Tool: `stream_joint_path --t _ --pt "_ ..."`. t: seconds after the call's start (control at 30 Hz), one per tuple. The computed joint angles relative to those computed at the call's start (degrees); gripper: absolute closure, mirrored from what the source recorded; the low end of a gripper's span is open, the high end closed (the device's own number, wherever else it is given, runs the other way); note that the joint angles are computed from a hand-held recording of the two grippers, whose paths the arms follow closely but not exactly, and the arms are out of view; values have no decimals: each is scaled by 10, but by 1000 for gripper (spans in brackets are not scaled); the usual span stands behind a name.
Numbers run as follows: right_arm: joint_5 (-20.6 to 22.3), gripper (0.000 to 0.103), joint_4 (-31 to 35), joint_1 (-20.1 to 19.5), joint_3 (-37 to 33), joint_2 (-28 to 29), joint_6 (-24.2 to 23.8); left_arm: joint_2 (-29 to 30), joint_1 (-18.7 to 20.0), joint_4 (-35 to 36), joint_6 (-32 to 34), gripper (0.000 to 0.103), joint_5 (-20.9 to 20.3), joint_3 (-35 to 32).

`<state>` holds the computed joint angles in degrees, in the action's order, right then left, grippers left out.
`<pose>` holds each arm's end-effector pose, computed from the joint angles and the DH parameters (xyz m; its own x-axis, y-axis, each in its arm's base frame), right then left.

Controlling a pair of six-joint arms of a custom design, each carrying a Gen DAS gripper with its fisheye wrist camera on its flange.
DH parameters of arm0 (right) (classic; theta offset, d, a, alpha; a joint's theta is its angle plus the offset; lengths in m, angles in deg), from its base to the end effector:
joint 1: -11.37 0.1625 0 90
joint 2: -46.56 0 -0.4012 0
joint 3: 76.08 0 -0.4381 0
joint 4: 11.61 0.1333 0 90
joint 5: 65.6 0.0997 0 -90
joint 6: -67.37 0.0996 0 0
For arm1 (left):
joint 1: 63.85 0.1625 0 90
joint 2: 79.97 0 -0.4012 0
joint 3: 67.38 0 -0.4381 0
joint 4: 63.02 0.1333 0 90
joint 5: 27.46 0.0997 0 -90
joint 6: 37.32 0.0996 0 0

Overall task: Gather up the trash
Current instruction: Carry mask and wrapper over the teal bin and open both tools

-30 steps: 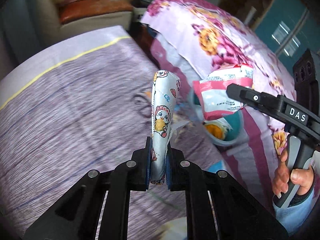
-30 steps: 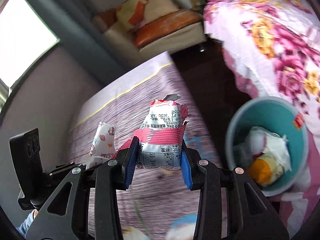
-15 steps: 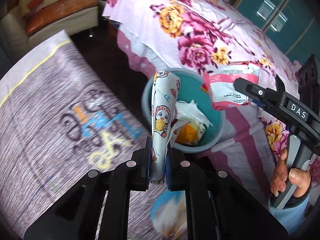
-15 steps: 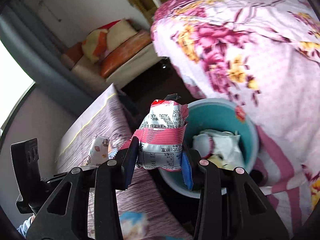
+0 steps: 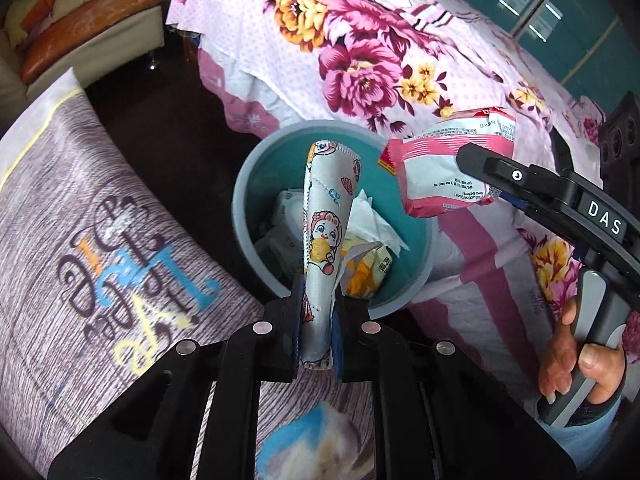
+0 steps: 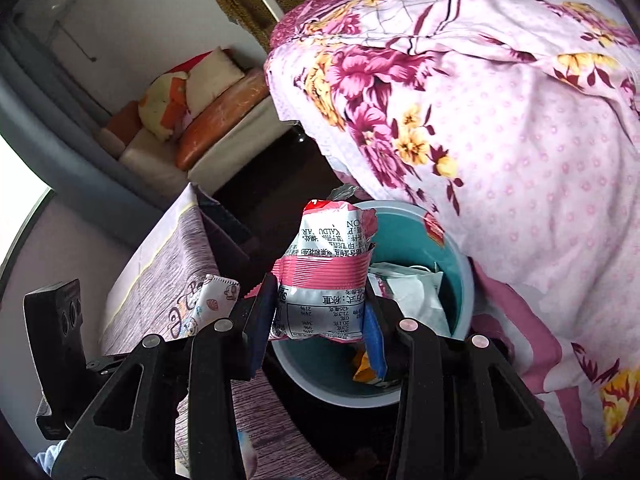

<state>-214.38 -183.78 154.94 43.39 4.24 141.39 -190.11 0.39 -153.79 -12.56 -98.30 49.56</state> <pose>0.4292 -0.2570 -0.0372 -0.8718 0.4661 0.1504 0.1331 0.5211 -0.8431 -0.0183 -0.4199 0.3833 -0.5779 0.7761 -0.2524 0.7425 0.6284 0.2321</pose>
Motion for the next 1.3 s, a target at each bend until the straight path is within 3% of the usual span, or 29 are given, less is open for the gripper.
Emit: stream_joint_path --t 0.37,0.4,0.47,0.5,0.57,0.67,0.77,1.07,1.27,1.3 --pt "-8 65 28 -6 14 -14 38 26 3 -11 -3 86 -7 13" --pt "-8 65 30 -6 14 -15 40 27 2 -14 -6 82 -5 15" --pt "-9 65 40 -7 15 -19 50 30 2 -19 -12 60 -4 17" --pt "-9 65 46 -7 16 -20 55 30 3 -24 -12 53 -5 18" --pt "-9 65 48 -8 16 -21 58 25 2 -38 -12 29 -3 22" --pt "-7 65 55 -9 17 -23 65 25 5 -50 -12 19 -8 19" --pt "-5 64 56 -11 16 -23 64 25 8 -51 -20 13 -6 13" --pt "1 63 46 -21 1 -12 36 24 20 -56 -15 10 8 -1" --pt "23 50 39 -33 -19 1 0 22 27 -55 -9 10 11 -7" --pt "23 39 41 -34 -20 1 0 23 29 -55 -9 10 10 -9"
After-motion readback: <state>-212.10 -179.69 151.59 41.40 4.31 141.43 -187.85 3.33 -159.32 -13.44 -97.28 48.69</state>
